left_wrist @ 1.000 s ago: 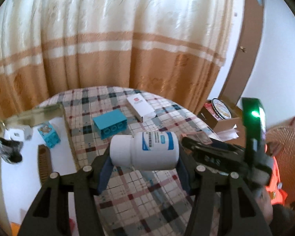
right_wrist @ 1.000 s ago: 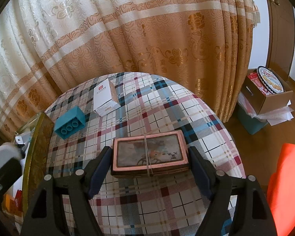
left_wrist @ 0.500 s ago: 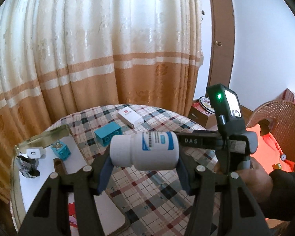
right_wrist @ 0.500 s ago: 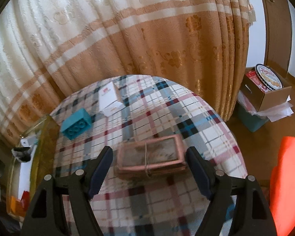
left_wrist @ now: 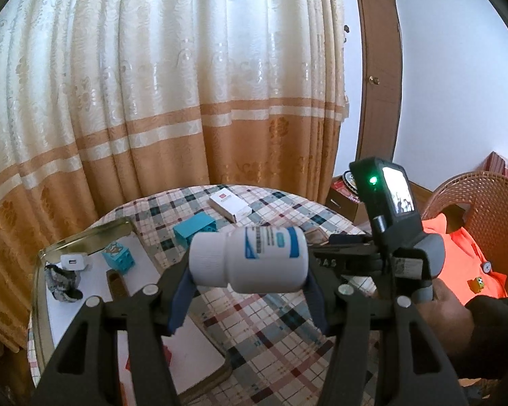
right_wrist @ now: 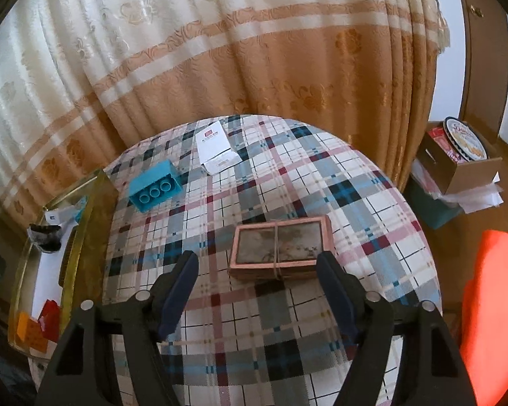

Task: Organize rigid objects
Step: 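Lift the pill bottle with left gripper while right gripper lifts picture box, then carry pill bottle over tray with left gripper while right gripper turns picture box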

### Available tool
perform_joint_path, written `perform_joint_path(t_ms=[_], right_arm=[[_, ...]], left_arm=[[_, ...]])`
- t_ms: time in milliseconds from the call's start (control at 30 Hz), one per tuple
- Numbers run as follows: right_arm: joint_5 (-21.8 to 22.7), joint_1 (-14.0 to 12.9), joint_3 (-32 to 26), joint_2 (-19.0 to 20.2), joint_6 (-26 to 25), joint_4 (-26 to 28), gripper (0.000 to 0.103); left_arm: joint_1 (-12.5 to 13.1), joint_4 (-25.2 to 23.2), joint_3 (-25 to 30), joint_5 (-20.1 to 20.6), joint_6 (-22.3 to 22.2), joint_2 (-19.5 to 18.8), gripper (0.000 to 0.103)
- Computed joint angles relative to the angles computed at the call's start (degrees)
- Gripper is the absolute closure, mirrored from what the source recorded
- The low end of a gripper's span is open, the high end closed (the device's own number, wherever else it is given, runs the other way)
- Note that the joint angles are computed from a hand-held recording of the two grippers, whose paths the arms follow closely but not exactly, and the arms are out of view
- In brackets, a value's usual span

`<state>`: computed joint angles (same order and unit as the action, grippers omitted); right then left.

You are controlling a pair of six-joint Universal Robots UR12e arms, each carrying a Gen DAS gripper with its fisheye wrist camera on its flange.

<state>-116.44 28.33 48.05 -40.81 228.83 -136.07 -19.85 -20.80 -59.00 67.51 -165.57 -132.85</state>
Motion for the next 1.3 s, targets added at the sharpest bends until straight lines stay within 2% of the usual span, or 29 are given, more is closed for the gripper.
perform_joint_path(t_ms=[167, 233, 367, 500, 567, 600, 633, 667, 733, 867, 900, 1033, 1100, 1167, 1200, 1300], right_arm=[[1.67, -0.47, 0.65, -0.40, 0.28, -0.79, 0.029], [1.81, -0.62, -0.53, 0.11, 0.05, 0.72, 0.029], [4.01, -1.05, -4.84, 2.16, -1.34, 5.74, 0.028], [2.02, -0.86, -12.09, 5.59, -1.78, 16.21, 0.028], [1.36, -0.82, -13.31, 6.24, -2.73, 17.46, 0.028], [1.47, -0.88, -12.79, 6.02, -3.02, 16.49, 0.028], [2.06, -1.00, -11.82, 5.59, -3.16, 15.07, 0.030], [2.30, -1.11, -10.96, 5.18, -3.11, 14.09, 0.042], [3.00, -1.23, -9.15, 4.29, -3.72, 11.79, 0.056], [3.42, -1.00, -8.16, 3.74, -4.27, 10.40, 0.069], [3.68, -0.98, -7.34, 3.36, -3.83, 9.29, 0.069], [6.84, -1.39, -4.80, 2.29, -2.00, 5.29, 0.069], [8.68, -1.68, -2.08, 1.09, 0.95, 1.32, 0.066], [8.48, -1.89, -2.13, 0.95, 4.22, 1.64, 0.040], [8.18, -1.95, -2.71, 1.18, 5.22, 2.31, 0.037], [6.07, -2.05, -7.16, 3.27, 6.36, 5.49, 0.037]], left_arm=[[0.18, -0.45, -0.78, 0.55, -0.41, 0.39, 0.046], [0.18, -0.57, -0.83, 0.93, -0.52, 0.41, 0.046], [0.28, -0.59, -0.96, 2.07, -1.57, 0.45, 0.046], [0.52, -0.71, -1.41, 3.13, -2.20, 0.72, 0.046], [0.71, -0.79, -1.70, 3.40, -2.50, 0.90, 0.046], [0.82, -0.78, -1.85, 3.53, -2.80, 0.98, 0.046], [0.90, -0.80, -1.95, 3.60, -3.13, 1.05, 0.046], [1.02, -0.90, -2.02, 3.61, -3.63, 1.09, 0.046], [1.22, -1.04, -2.04, 3.44, -4.42, 1.11, 0.046], [1.41, -0.91, -2.04, 3.95, -5.39, 1.10, 0.046], [1.49, -0.87, -2.12, 3.87, -5.58, 1.15, 0.046], [1.70, -0.65, -2.57, 3.95, -5.80, 1.42, 0.046], [1.79, -0.60, -2.75, 3.96, -6.03, 1.53, 0.046], [1.81, -0.80, -2.72, 4.24, -6.35, 1.53, 0.046], [1.82, -0.88, -2.78, 4.43, -6.40, 1.58, 0.046], [1.88, -0.69, -2.91, 4.64, -6.46, 1.65, 0.046]])
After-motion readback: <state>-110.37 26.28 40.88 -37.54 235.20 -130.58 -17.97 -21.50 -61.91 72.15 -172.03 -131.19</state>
